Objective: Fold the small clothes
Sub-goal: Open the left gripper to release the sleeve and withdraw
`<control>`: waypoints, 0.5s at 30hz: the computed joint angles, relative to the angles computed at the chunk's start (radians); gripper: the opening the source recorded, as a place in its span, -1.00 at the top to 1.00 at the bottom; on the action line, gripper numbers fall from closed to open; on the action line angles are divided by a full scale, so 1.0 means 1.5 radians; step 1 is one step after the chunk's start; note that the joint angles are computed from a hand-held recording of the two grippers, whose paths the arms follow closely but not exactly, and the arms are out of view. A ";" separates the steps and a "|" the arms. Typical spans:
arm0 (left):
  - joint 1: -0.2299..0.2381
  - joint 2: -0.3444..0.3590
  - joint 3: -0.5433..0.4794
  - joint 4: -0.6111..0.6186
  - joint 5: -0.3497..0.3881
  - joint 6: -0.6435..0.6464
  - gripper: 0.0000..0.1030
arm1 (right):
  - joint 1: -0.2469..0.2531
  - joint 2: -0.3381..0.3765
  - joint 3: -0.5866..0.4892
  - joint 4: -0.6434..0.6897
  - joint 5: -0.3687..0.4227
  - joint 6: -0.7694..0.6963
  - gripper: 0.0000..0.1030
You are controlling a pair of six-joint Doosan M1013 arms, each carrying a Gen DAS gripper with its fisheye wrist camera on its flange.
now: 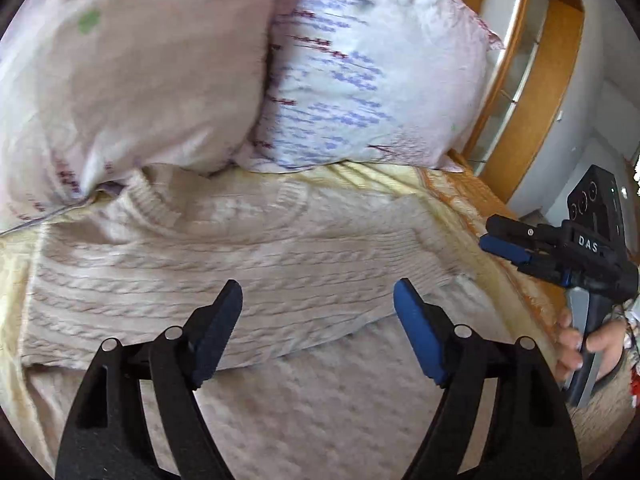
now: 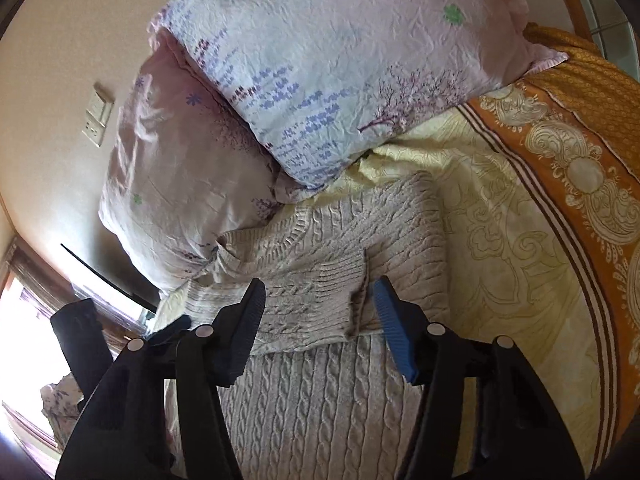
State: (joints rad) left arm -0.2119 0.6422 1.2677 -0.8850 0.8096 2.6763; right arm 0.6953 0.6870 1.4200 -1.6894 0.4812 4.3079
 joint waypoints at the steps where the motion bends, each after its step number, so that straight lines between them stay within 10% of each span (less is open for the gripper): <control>1: 0.009 0.000 -0.003 0.020 -0.015 -0.018 -0.51 | -0.007 0.006 -0.014 0.049 -0.022 -0.052 -0.01; 6: 0.041 0.009 -0.018 0.214 -0.124 -0.187 -0.51 | -0.018 0.041 -0.092 0.349 -0.002 -0.384 0.09; 15: 0.059 0.016 -0.004 0.404 -0.222 -0.184 -0.50 | -0.025 0.055 -0.127 0.451 0.016 -0.508 0.37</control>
